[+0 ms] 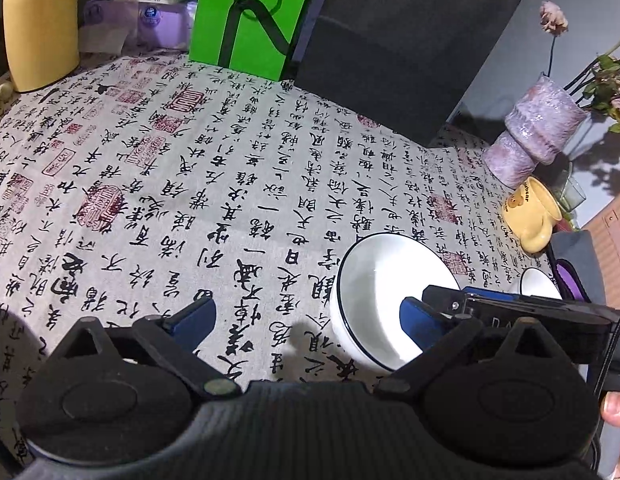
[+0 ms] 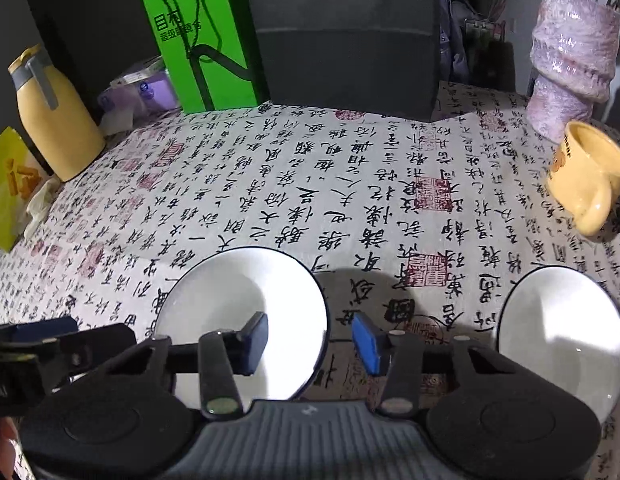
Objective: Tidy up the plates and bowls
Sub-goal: 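Close the left tool on the white bowl rim while the right tool closes too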
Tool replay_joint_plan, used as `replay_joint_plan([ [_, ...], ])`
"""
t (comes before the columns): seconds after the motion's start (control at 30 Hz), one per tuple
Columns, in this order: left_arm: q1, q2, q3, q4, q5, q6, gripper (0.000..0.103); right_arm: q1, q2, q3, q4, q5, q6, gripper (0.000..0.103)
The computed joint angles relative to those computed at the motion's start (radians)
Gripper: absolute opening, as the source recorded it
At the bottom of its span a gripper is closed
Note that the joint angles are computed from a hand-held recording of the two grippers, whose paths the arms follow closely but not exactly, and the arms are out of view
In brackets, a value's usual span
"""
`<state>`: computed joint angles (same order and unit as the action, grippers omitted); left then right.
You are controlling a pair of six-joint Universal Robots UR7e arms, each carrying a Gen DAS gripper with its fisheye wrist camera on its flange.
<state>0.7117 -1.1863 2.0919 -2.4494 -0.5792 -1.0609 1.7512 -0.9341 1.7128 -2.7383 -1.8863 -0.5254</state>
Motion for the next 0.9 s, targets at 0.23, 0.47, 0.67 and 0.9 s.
replay_joint_plan([
  [0.23,0.034,0.046,-0.041,-0.006,-0.043,0.033,0.088,-0.043,-0.021,0.022,-0.021,0.1,-0.014,0.038],
  [0.47,0.057,0.075,-0.055,-0.044,-0.073,0.031,0.079,-0.056,-0.017,0.014,0.021,0.116,-0.011,0.03],
  [0.67,0.06,0.086,-0.071,-0.025,-0.079,0.003,0.067,-0.051,-0.015,0.025,0.012,0.111,-0.026,0.026],
  [0.9,0.059,0.106,-0.094,0.008,-0.09,0.0,0.032,-0.061,-0.002,0.008,0.032,0.11,0.014,0.017],
])
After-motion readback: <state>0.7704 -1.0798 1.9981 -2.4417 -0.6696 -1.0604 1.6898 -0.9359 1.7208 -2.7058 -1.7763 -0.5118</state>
